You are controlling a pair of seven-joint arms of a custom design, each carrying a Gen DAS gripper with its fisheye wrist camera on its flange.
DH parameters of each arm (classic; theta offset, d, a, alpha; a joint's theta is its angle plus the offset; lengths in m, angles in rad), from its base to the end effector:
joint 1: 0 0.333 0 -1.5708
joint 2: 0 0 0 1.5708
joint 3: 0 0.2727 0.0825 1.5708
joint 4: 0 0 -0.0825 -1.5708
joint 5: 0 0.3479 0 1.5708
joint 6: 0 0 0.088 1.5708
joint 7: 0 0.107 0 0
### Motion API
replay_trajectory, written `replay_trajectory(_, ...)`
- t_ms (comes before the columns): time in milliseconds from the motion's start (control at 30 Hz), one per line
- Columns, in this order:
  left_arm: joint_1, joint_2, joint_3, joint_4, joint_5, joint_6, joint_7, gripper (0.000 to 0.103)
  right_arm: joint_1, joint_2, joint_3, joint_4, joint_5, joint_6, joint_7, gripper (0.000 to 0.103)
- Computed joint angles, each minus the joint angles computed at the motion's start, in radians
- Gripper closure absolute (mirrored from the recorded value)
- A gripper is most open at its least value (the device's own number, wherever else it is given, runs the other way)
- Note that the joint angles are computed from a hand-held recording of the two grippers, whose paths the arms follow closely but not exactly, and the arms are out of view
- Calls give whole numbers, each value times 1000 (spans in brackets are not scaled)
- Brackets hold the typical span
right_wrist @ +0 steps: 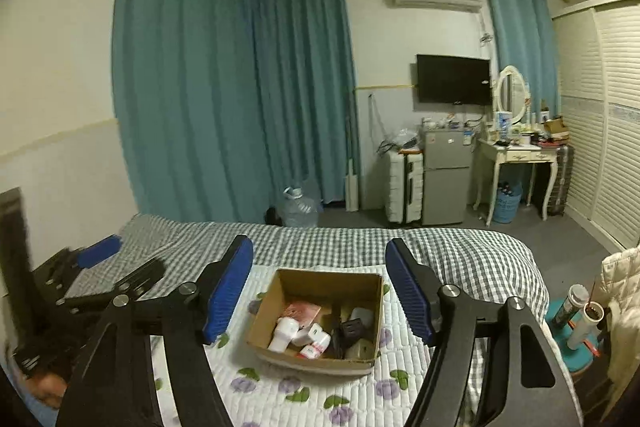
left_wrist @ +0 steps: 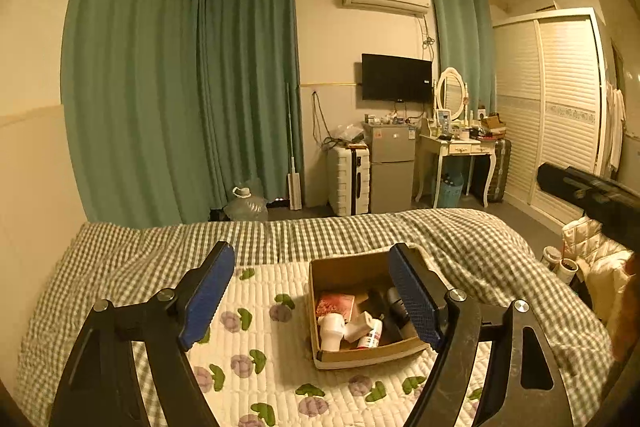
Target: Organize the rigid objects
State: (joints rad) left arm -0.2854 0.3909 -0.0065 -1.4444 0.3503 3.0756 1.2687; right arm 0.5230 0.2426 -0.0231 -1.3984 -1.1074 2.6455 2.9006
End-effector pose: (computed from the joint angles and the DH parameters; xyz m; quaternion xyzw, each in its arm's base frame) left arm 0.6302 -0.2173 0.5862 -0.4754 0.6590 -0.4541 0.3653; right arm 0.5448 0.3270 0.6380 -0.5362 0.5901 -0.3874 0.4627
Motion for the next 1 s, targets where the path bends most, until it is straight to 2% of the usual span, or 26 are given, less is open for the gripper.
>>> replay_trajectory(100,32,48,-32,-20,-38,61,15,21,35,92,-33,50,-104,-80,108,34)
replay_trajectory(200,27,102,-35,14,-78,48,31,21,42,132,-75,20,-175,-64,194,34)
replay_trajectory(267,-2,111,9,-25,-76,111,23,21,41,160,-87,-1,-210,-54,241,29)
replay_trajectory(333,-61,115,85,-64,-79,161,7,14,37,180,-93,-25,-217,-45,285,25)
replay_trajectory(367,-74,115,99,-80,-90,175,8,11,30,193,-90,-32,-200,-39,285,25)
replay_trajectory(433,-44,125,52,-89,-114,185,40,10,4,223,-79,-25,-128,0,251,25)
replay_trajectory(500,-41,132,41,-93,-135,191,69,7,6,238,-93,-31,-96,27,256,24)
replay_trajectory(533,-63,134,66,-102,-143,204,76,5,16,239,-108,-37,-106,35,273,21)
replay_trajectory(567,-86,132,91,-112,-155,213,83,2,29,229,-123,-54,-132,49,303,12)
replay_trajectory(633,-109,130,112,-126,-176,226,104,1,38,217,-140,-69,-178,82,347,4)
replay_trajectory(667,-134,129,139,-131,-194,228,108,0,50,208,-150,-78,-221,86,388,1)
replay_trajectory(833,-213,129,233,-145,-261,225,111,0,60,154,-120,-126,-321,13,447,0)
replay_trajectory(900,-265,128,293,-158,-289,241,109,0,52,140,-100,-142,-347,-6,458,0)
replay_trajectory(967,-255,125,275,-159,-299,242,133,0,41,135,-81,-146,-360,-12,455,0)
replay_trajectory(1000,-264,125,284,-163,-308,248,140,0,34,139,-72,-142,-358,-10,445,0)
